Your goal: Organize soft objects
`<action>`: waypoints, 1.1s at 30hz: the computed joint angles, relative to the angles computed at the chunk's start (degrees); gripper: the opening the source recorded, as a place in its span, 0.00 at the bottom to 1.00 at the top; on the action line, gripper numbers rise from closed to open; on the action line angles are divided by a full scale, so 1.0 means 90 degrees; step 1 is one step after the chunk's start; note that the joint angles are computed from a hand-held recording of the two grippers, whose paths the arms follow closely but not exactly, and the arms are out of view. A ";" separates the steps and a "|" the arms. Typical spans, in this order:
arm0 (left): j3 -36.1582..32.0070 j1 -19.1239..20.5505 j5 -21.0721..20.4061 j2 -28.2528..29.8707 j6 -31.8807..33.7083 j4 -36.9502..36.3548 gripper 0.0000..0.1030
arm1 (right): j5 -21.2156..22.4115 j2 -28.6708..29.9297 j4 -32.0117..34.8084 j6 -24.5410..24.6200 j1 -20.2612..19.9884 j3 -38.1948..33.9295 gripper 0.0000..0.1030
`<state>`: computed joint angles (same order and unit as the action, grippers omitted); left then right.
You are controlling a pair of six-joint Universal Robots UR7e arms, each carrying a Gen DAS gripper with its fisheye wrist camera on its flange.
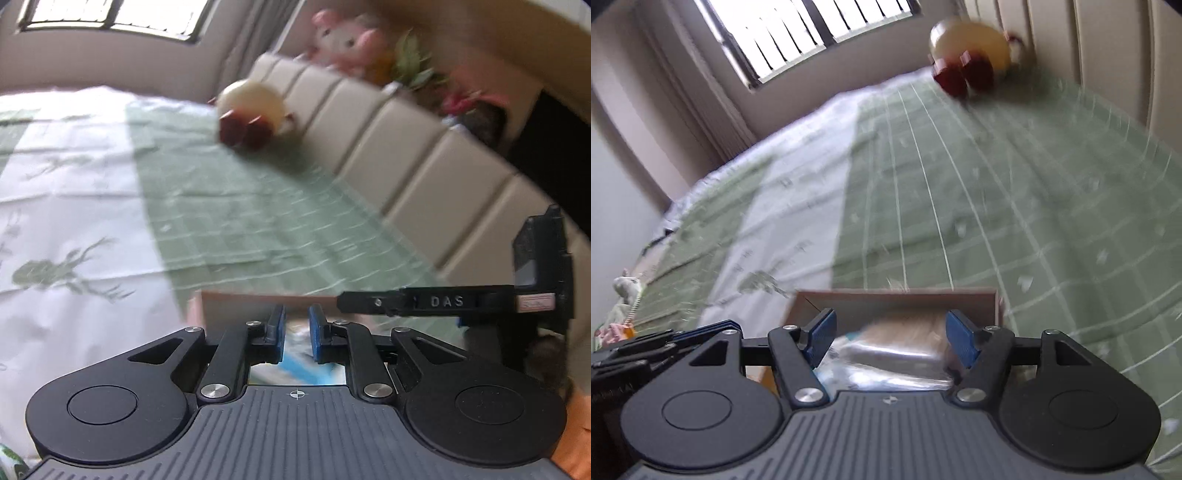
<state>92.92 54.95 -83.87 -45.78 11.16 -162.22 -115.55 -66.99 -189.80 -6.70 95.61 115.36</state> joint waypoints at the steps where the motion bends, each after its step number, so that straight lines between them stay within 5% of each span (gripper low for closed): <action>1: 0.0104 -0.0022 -0.0253 -0.0125 0.0052 0.0117 0.15 | -0.0051 -0.0088 -0.0168 -0.0108 0.0072 0.0130 0.65; 5: 0.0396 -0.0033 -0.1091 -0.0456 0.0334 0.1288 0.15 | -0.0195 -0.0263 -0.1319 -0.0696 0.0301 0.0976 0.65; 7: 0.0600 -0.0112 -0.0796 -0.0470 0.0467 0.1459 0.15 | -0.0062 -0.0278 -0.1631 -0.0782 0.0300 0.1384 0.63; 10: 0.0819 -0.0289 0.0400 -0.0273 0.0750 0.0881 0.15 | 0.0018 -0.0137 -0.1550 -0.0462 0.0226 0.1638 0.43; 14: 0.0458 -0.0140 0.1097 0.0064 0.0346 0.0859 0.15 | -0.0107 0.0370 -0.2205 -0.0326 0.0152 0.1533 0.41; 23: 0.0724 -0.0175 0.1285 -0.0018 0.0509 0.0537 0.15 | -0.0272 0.0911 -0.3127 -0.0573 0.0174 0.1519 0.42; 33: 0.1427 -0.0313 0.1211 -0.0547 0.0840 0.0219 0.15 | -0.0985 0.1377 -0.3813 -0.0633 0.0468 0.1467 0.43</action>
<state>105.76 52.13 -72.98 -50.70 18.73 -160.24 -124.41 -54.60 -224.11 -12.40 99.82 128.56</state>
